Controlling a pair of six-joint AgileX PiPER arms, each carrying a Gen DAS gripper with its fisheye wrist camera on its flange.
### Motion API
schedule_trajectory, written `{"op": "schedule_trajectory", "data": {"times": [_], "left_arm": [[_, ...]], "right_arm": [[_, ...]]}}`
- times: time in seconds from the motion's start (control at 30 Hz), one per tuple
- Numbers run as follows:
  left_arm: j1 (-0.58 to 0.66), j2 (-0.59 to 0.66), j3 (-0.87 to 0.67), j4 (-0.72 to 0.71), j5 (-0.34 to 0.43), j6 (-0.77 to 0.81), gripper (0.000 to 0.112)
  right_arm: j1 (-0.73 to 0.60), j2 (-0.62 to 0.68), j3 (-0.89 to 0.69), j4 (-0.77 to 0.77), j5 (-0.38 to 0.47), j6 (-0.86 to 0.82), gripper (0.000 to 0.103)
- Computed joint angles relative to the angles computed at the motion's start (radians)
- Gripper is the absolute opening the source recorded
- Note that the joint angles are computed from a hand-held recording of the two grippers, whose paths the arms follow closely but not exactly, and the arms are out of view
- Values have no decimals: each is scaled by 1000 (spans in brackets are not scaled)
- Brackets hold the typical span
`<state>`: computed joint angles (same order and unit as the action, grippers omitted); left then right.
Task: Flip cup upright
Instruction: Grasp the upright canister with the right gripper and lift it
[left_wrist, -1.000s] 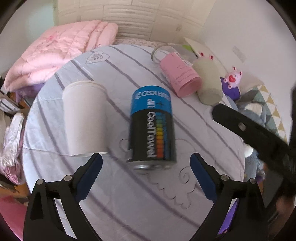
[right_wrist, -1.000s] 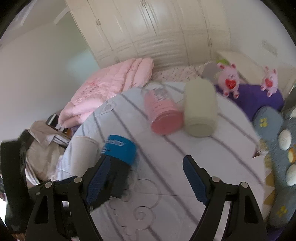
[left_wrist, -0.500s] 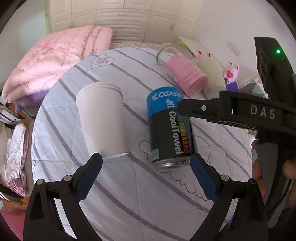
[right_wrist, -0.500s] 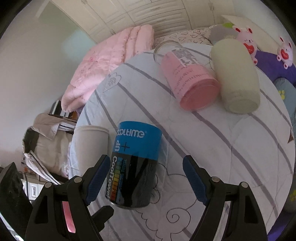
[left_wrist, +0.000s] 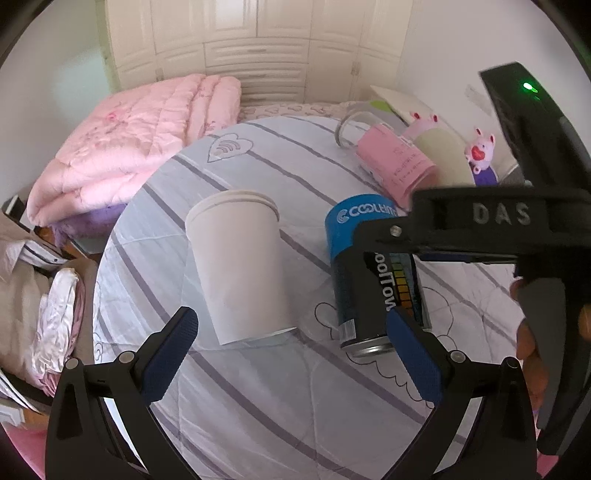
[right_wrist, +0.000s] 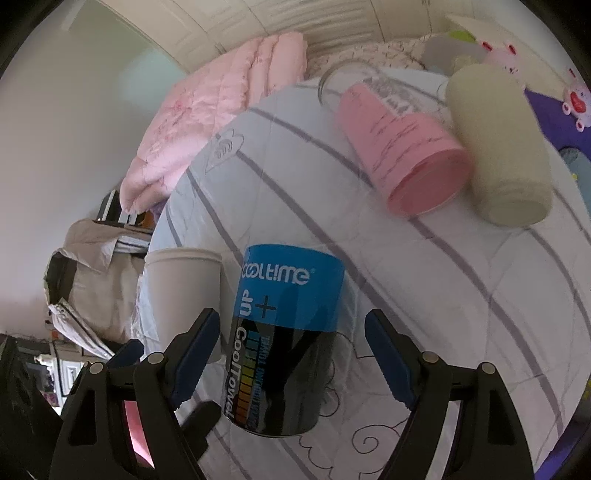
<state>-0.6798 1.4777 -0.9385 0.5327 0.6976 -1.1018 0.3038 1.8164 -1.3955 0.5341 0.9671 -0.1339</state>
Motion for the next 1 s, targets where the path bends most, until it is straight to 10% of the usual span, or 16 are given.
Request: {"op": "schedule_trajectory", "data": {"times": [1.0], "left_arm": [[51, -12, -22, -37, -27, 144, 103]], "right_arm": [[46, 49, -73, 10, -71, -135, 71]]}}
